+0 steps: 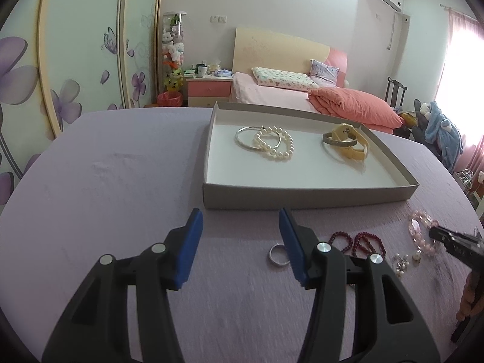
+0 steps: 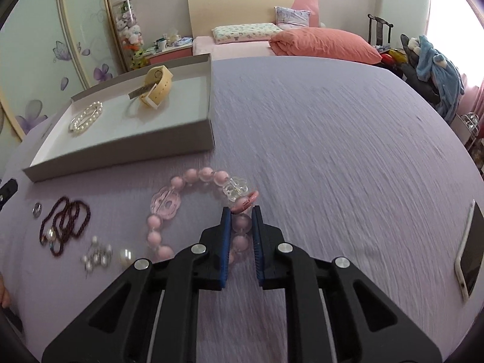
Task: Organize jewelry
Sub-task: 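Close the right tool on the pink bead bracelet while the left tool grasps the silver ring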
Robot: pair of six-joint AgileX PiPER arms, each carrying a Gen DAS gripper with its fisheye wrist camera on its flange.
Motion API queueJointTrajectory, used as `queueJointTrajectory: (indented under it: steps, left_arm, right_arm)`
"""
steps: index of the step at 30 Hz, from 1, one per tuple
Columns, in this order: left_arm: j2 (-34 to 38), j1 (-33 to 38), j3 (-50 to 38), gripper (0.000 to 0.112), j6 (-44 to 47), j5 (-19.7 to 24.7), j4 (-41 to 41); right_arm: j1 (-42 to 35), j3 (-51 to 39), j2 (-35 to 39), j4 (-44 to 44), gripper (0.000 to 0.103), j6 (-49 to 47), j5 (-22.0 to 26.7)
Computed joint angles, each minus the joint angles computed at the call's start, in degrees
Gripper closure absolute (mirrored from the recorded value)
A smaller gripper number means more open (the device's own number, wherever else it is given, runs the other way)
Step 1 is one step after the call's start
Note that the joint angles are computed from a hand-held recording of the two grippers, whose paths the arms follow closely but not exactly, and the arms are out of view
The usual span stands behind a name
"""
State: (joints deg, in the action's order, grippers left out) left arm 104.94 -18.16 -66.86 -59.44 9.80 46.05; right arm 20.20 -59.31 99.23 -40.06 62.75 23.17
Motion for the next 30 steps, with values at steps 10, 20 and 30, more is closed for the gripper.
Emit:
queueJointTrajectory:
  steps: [10,20,30]
  left_arm:
    - [1.44,-1.73,-2.14,0.058,15.47,3.14,-13.87]
    - [6.46,-4.50,-9.23,0.059,24.54,12.47,-20.74]
    - [8.48,-5.70,-11.93,0.076,25.43,15.35,-21.55]
  right_arm:
    - [1.67,0.87,-0.68,-2.62,0.089,3.45,1.84]
    - [1.46,1.13,-0.71,-2.73,0.089,3.37,1.52]
    - [1.35,1.31,-0.73,-2.71,0.089,3.41,1.18]
